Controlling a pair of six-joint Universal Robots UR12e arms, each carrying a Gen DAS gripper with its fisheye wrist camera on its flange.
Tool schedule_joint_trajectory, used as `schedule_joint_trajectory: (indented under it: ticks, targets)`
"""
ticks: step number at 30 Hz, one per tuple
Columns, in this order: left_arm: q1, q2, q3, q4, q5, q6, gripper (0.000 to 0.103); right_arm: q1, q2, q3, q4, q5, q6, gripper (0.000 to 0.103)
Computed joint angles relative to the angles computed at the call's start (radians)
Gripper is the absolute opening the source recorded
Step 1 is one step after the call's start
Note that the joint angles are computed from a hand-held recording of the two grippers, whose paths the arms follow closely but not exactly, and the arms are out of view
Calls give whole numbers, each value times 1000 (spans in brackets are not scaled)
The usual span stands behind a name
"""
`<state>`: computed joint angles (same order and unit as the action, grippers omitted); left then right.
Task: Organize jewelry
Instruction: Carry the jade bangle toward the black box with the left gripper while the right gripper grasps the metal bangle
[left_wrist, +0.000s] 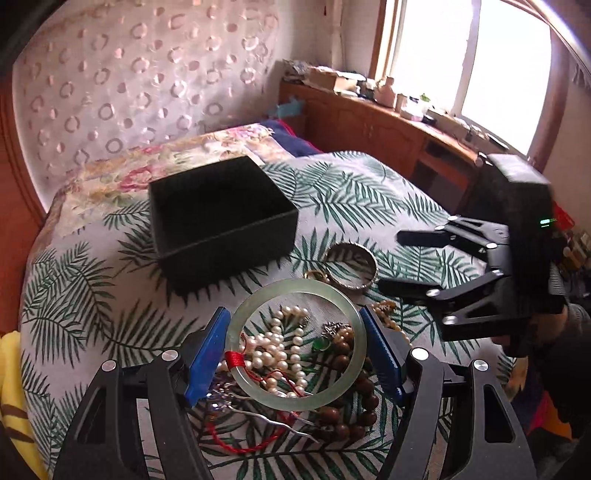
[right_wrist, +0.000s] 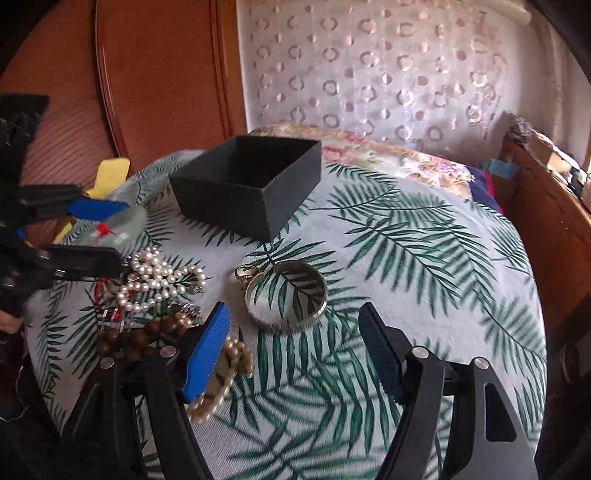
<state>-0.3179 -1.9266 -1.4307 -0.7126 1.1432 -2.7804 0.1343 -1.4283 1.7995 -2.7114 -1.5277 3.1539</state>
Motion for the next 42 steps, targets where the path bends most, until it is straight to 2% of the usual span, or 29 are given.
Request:
schedule_joint_trajectory:
  ticks: [8, 10, 11, 19, 30, 42]
  targets:
    - [3, 2, -2, 48, -6, -37, 68, 6, 54, -70, 103, 12, -60, 74]
    - [4, 0, 1, 56, -10, -44, 68, 10, 62, -81, 118, 1, -73, 67]
    - [5, -3, 5, 60, -12, -49, 68, 11, 63, -82, 117, -1, -82, 63]
    - [13, -24, 34, 61, -38, -88, 68, 5, 52, -68, 88, -10, -91, 62]
    - [1, -86, 135, 52, 7, -118, 68, -3, 15, -59, 5, 21, -85, 62]
    - [-13, -181, 289, -13, 72, -153, 68, -8, 46, -130, -13, 15, -89, 62]
